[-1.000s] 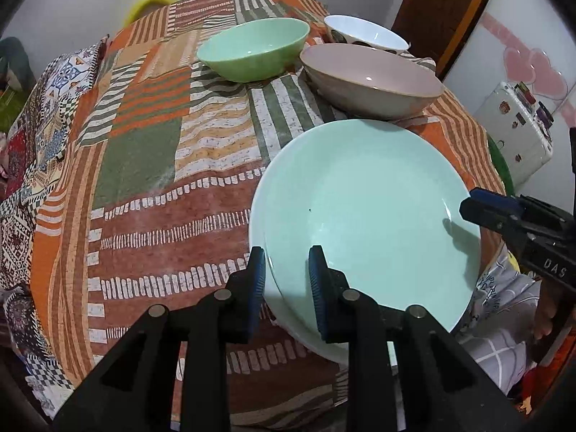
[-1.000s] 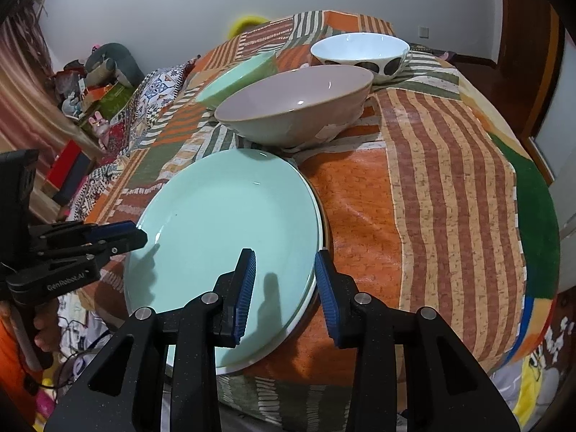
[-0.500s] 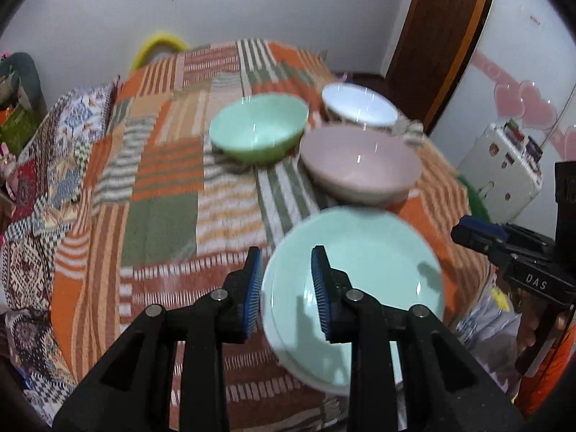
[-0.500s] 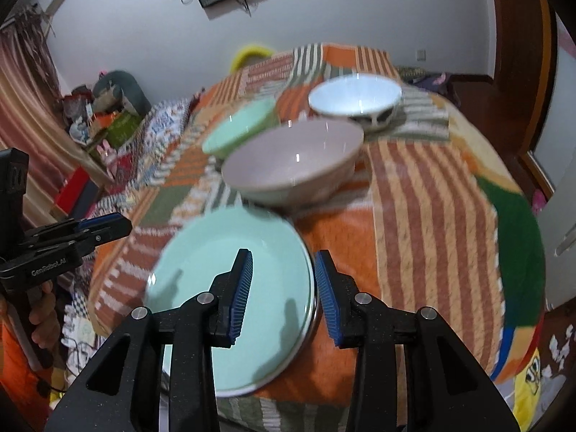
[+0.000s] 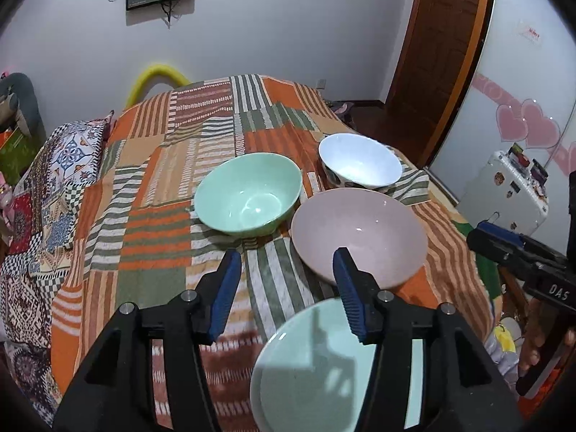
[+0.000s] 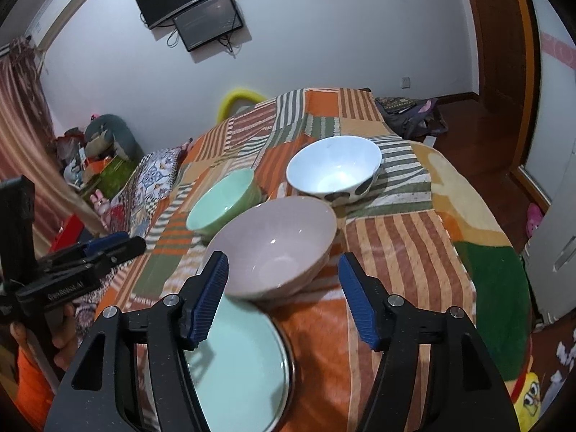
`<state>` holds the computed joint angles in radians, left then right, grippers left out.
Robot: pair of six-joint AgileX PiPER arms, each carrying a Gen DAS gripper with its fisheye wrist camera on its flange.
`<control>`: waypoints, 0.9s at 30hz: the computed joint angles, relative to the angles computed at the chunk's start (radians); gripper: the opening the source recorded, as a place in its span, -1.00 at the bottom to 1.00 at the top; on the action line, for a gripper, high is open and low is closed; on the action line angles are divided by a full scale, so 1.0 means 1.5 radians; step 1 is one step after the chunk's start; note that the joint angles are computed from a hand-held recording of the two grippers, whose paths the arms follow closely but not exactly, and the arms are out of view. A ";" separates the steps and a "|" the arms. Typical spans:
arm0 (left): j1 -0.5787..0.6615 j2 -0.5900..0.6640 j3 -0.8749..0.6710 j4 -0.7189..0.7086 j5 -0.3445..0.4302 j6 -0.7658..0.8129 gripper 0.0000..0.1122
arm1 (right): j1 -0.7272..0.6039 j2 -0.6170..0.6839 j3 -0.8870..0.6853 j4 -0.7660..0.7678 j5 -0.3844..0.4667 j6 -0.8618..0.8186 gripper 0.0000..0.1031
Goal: Organize plates and bowls
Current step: 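Close the left gripper on the rim of the large pink bowl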
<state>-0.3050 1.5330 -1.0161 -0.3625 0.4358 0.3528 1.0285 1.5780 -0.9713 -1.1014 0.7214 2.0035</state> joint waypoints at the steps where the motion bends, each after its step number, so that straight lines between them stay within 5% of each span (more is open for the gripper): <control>1: -0.002 0.014 -0.008 -0.001 -0.001 0.001 -0.06 | -0.008 0.003 -0.002 0.002 -0.005 -0.004 0.17; 19: 0.001 0.250 -0.171 -0.037 0.028 0.013 -0.06 | -0.145 0.081 -0.002 0.061 -0.138 -0.058 0.17; 27: 0.005 0.289 -0.198 -0.095 0.045 0.069 -0.54 | -0.169 0.081 0.018 0.070 -0.206 -0.071 -0.39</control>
